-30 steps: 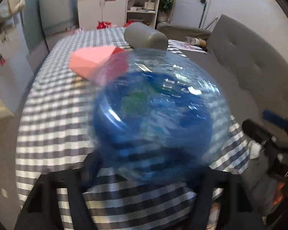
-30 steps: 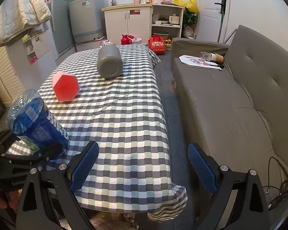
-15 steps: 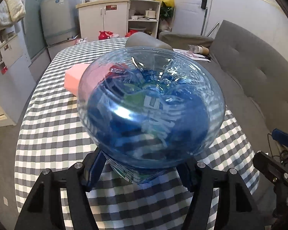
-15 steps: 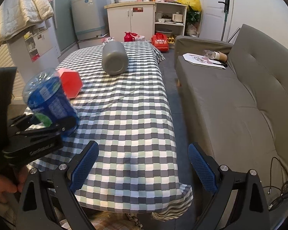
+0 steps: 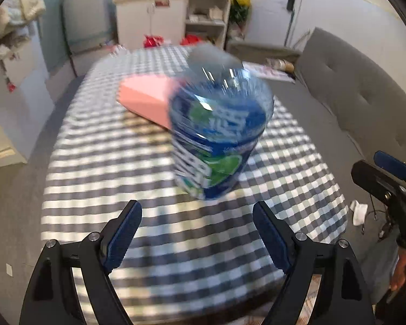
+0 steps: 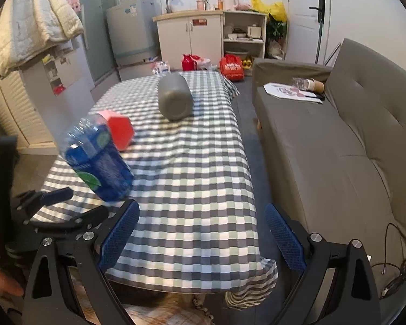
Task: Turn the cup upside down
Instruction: 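Lower the blue jar upright onto the tablecloth with the left gripper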
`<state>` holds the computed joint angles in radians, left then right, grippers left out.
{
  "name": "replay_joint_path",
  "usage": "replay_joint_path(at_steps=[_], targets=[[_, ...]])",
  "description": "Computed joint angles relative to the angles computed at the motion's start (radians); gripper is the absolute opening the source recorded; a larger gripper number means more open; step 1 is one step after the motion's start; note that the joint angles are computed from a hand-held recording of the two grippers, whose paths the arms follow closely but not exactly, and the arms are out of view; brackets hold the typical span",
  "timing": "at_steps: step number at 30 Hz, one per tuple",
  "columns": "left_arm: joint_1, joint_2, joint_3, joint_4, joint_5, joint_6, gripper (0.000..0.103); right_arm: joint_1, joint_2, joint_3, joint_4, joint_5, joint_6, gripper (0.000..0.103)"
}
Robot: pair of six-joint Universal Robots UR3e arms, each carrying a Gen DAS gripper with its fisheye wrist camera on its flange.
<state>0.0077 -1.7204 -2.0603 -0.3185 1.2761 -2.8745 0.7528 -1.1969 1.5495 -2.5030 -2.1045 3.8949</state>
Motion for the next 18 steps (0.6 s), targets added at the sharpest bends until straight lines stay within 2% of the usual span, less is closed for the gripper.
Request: replay_joint_path(at_steps=[2, 4, 6, 8, 9, 12, 14, 18], targets=[[0.037, 0.088, -0.088, 0.067, -0.008, -0.003, 0.087, 0.024, 0.004, -0.011, -0.021, -0.021, 0.007, 0.094], [0.074, 0.165, -0.163, 0.142, -0.015, -0.018, 0.098, 0.049, 0.019, -0.036, -0.026, -0.048, 0.013, 0.094], [0.140, 0.235, -0.250, 0.242, -0.065, -0.028, 0.101, 0.083, 0.046, -0.074, -0.029, -0.092, 0.018, 0.095], [0.187, 0.294, -0.303, 0.280, -0.105, -0.032, 0.103, 0.114, 0.075, -0.110, -0.040, -0.133, 0.017, 0.096], [0.205, 0.321, -0.323, 0.286, -0.111, -0.033, 0.103, 0.122, 0.087, -0.124, -0.045, -0.143, 0.014, 0.103], [0.277, 0.401, -0.381, 0.272, -0.155, -0.003, 0.103, 0.154, 0.127, -0.178, -0.028, -0.186, 0.013, 0.103], [0.322, 0.437, -0.429, 0.319, -0.179, 0.001, 0.103, 0.178, 0.152, -0.210, -0.017, -0.229, 0.016, 0.103], [0.448, 0.559, -0.563, 0.378, -0.288, 0.023, 0.103, 0.221, 0.194, -0.236, -0.043, -0.310, 0.007, 0.103]])
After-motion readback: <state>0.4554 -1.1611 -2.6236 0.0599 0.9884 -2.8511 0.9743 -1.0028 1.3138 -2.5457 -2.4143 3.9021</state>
